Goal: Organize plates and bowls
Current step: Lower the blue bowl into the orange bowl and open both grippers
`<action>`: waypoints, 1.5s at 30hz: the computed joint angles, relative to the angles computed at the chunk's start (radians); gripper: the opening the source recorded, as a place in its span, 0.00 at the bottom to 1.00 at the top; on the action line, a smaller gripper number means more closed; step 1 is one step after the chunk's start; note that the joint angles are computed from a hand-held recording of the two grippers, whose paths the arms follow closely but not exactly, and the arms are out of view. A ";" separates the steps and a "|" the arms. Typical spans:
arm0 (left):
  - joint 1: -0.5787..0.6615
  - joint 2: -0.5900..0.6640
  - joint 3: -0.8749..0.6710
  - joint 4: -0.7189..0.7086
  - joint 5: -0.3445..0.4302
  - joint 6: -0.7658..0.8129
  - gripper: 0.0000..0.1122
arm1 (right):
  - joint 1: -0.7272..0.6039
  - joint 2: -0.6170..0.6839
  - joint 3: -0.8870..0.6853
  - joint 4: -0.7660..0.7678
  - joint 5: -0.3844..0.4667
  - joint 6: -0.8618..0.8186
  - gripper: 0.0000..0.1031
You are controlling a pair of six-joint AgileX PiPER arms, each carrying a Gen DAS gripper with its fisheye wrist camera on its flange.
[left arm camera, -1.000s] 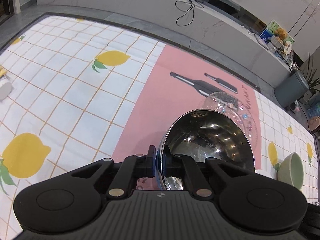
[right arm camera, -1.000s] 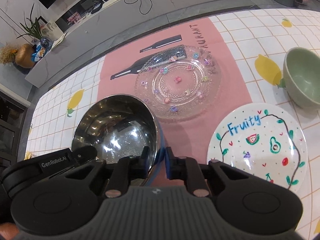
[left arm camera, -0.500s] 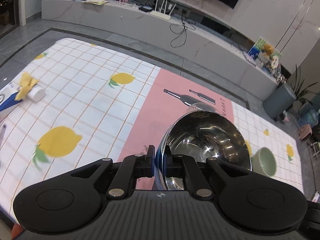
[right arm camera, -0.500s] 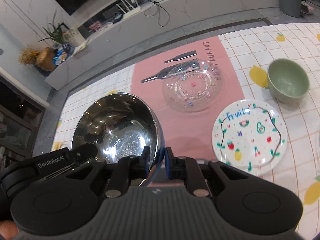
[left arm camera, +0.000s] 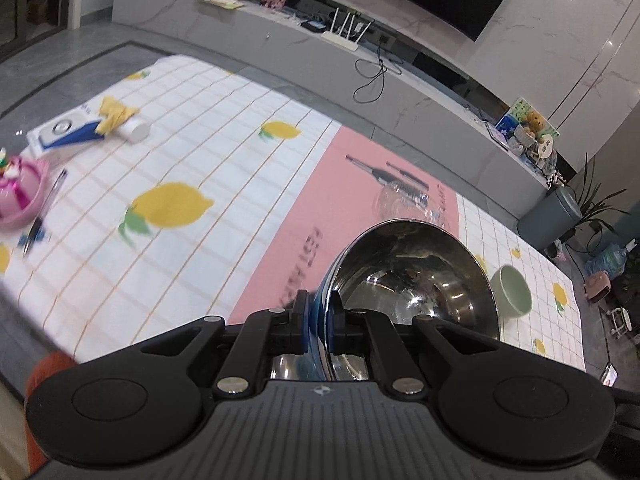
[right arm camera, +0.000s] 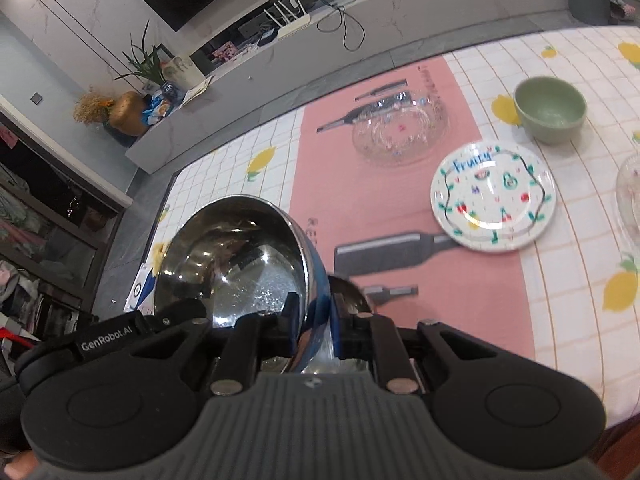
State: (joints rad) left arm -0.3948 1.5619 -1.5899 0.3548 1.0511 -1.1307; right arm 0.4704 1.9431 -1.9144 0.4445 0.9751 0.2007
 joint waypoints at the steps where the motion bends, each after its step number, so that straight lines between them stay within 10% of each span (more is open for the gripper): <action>1: -0.010 -0.017 0.027 0.005 -0.003 -0.016 0.08 | -0.002 -0.014 0.029 0.009 -0.007 -0.009 0.14; 14: -0.030 -0.067 0.154 -0.040 -0.021 -0.080 0.08 | -0.009 -0.058 0.170 0.042 -0.034 -0.051 0.14; 45: 0.050 0.048 0.132 -0.096 -0.082 -0.057 0.08 | 0.044 0.112 -0.032 -0.105 0.001 0.043 0.17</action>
State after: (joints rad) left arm -0.3443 1.6099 -1.4577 0.2585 0.9690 -1.1878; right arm 0.5140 2.0553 -1.9460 0.3398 0.9756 0.2440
